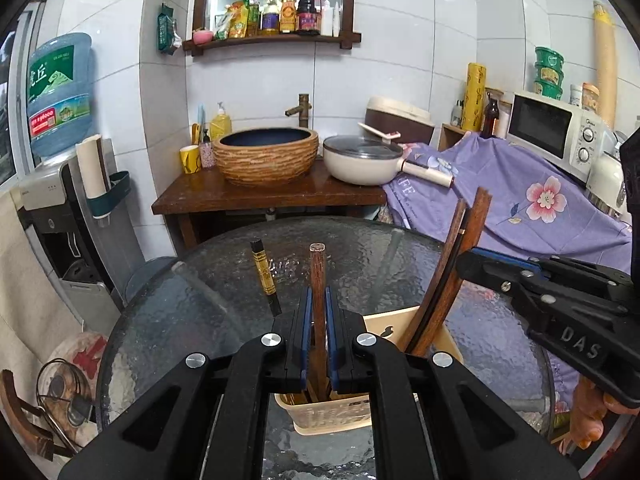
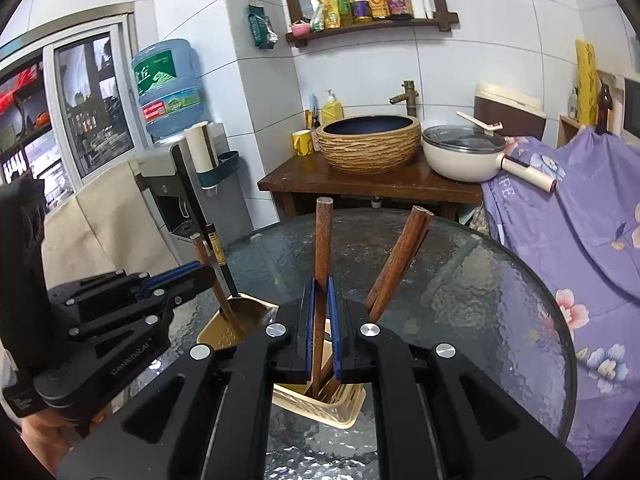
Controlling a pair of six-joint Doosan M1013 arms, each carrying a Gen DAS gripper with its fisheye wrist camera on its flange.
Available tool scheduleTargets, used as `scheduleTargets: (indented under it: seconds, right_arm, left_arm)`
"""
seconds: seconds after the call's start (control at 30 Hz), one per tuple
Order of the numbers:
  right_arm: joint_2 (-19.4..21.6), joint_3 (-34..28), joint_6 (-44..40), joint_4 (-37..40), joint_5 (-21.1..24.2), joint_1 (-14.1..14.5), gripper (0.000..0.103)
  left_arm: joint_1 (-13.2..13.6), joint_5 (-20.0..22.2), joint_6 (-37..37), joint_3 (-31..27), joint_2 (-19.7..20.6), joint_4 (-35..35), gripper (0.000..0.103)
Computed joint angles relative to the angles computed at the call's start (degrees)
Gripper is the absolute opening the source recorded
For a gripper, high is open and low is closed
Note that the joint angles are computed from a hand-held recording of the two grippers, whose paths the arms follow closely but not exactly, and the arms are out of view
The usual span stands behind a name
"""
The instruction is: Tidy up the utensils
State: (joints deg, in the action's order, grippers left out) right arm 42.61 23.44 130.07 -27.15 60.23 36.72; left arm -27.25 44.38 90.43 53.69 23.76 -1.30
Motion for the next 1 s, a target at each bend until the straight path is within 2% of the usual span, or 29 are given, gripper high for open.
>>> scheduleTargets:
  seconds: [0.03,0.07,0.1,0.13,0.2,0.23,0.27,0.3,0.37,0.4,0.47,0.53,0.63,0.73,0.77,0.87,0.93,1.0]
  right_arm:
    - [-0.27,0.57,0.28,-1.26,-0.29,0.25,0.017]
    - [-0.85,1.72,0.92,-2.58,-1.13,0.50,0.037]
    - [-1.45,2.84,1.80,-3.68,-2.04,0.69,0.047]
    - [-2.66,5.19,3.86,-5.73,-3.72,0.97,0.053]
    - [-4.33,8.04,6.57,-8.88,-4.88,1.42,0.053]
    - [-5.35,9.82,8.22,-10.61,-5.48,1.69,0.054]
    - [-6.46,11.79,10.21,-12.45,-6.20,1.97,0.062]
    - [-8.05,14.72,13.25,-15.02,-7.39,2.35,0.066]
    - [-10.90,20.08,17.92,-19.08,-9.46,3.14,0.071]
    - [-11.79,21.76,19.12,-20.25,-9.77,3.53,0.073]
    - [-13.73,25.83,22.02,-23.10,-10.71,4.60,0.079]
    - [-15.10,28.92,23.73,-25.07,-11.59,5.74,0.081]
    - [-17.00,33.96,28.46,-30.13,-13.43,7.81,0.093]
    - [-18.08,37.38,31.95,-33.05,-14.01,9.66,0.096]
    - [-18.45,38.59,33.09,-33.59,-14.22,10.34,0.097]
    - [-18.97,41.14,36.13,-37.53,-13.06,12.29,0.097]
    - [-18.73,42.08,36.85,-40.90,-10.09,14.04,0.097]
    - [-18.82,43.06,37.36,-42.54,-8.94,15.23,0.097]
  left_arm:
    - [-0.06,-0.65,0.37,0.49,-0.33,0.01,0.011]
    - [-0.14,-1.52,0.58,1.19,-0.82,0.24,0.021]
    - [-0.22,-2.37,0.51,1.86,-1.27,0.55,0.034]
    - [-0.25,-4.16,0.23,3.30,-2.22,0.95,0.041]
    - [-0.28,-8.25,-1.48,6.64,-4.27,2.26,0.061]
    - [-0.16,-10.71,-2.22,8.99,-5.69,2.92,0.065]
    - [-0.05,-12.48,-2.61,10.78,-6.77,3.41,0.073]
    - [0.02,-14.32,-3.49,12.59,-7.87,4.49,0.083]
    - [-0.03,-19.40,-6.83,17.24,-10.53,9.43,0.094]
    - [-0.12,-22.19,-10.22,19.98,-12.06,13.97,0.096]
    - [-0.21,-24.81,-14.21,22.92,-13.77,18.64,0.096]
    - [0.02,-27.36,-14.41,26.21,-15.70,18.82,0.096]
    - [0.16,-31.09,-15.43,31.28,-18.58,18.60,0.096]
    - [0.16,-33.08,-15.52,34.71,-20.59,17.53,0.096]
    - [0.05,-33.67,-17.35,35.95,-21.34,19.22,0.096]
    - [-0.59,-34.34,-30.86,38.81,-23.14,32.89,0.096]
    - [-0.76,-35.34,-35.10,40.55,-24.26,36.77,0.096]
    - [-1.24,-35.49,-40.71,42.18,-25.26,41.95,0.096]
